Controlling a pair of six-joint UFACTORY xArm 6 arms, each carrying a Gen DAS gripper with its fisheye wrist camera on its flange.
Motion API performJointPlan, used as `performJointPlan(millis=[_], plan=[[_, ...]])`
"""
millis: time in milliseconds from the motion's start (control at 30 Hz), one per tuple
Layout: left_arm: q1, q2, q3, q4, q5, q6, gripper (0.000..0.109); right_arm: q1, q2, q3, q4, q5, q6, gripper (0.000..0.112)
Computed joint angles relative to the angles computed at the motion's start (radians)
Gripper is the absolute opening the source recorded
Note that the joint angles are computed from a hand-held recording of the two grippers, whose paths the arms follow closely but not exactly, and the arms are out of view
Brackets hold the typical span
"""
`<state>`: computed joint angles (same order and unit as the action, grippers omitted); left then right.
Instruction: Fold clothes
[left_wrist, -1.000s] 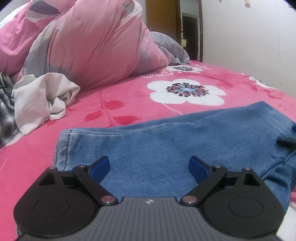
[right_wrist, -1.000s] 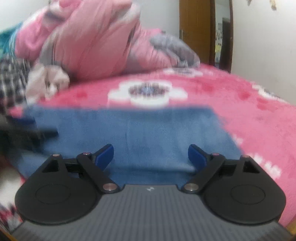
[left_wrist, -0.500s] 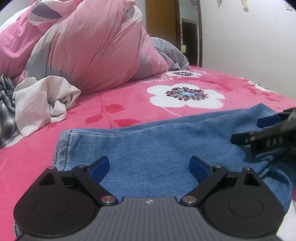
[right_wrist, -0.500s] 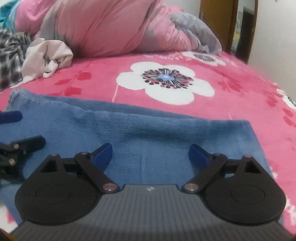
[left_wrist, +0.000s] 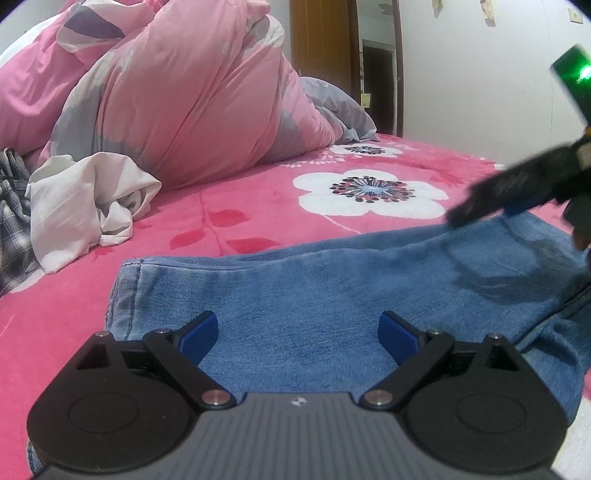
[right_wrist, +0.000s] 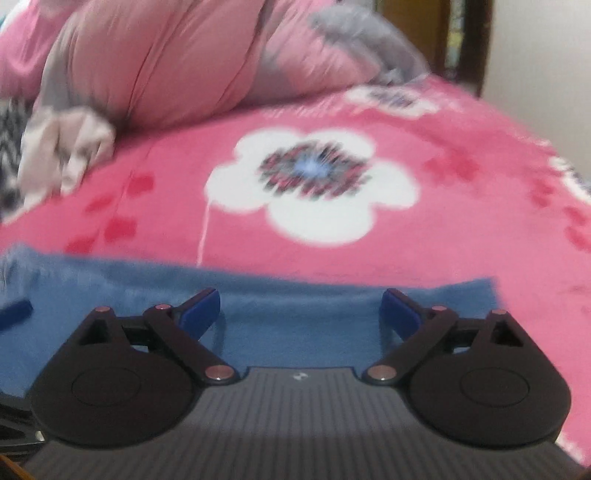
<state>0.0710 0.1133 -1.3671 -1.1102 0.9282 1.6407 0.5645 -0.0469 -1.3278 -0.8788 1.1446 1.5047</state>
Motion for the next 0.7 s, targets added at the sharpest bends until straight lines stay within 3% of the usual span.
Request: performJointPlan(millis=[67, 133, 167, 233, 433, 600, 700], plan=[[0.0, -0.001, 0.001, -0.001, 0.0, 0.001, 0.095, -0.017, -0.03, 0.035, 0.015, 0.02, 0.017, 0.094], [0.0, -0.002, 0.002, -0.002, 0.0, 0.001, 0.095, -0.06, -0.048, 0.09, 0.062, -0.005, 0.011, 0.096], [-0.001, -0.003, 0.003, -0.002, -0.001, 0.002, 0.095, -0.084, -0.055, 0.117, 0.087, -0.021, 0.004, 0.102], [0.0, -0.003, 0.003, -0.002, 0.0, 0.001, 0.095, -0.093, -0.081, 0.145, 0.084, -0.041, 0.027, 0.1], [-0.001, -0.002, 0.002, -0.001, 0.0, 0.001, 0.095, 0.043, -0.171, 0.151, -0.036, 0.139, 0.155, 0.096], [-0.002, -0.005, 0.007, -0.002, -0.003, 0.007, 0.095, 0.093, -0.213, 0.288, 0.004, 0.1, 0.205, 0.097], [-0.001, -0.005, 0.005, -0.001, -0.002, 0.004, 0.095, 0.142, -0.187, 0.267, -0.04, 0.164, 0.222, 0.098]])
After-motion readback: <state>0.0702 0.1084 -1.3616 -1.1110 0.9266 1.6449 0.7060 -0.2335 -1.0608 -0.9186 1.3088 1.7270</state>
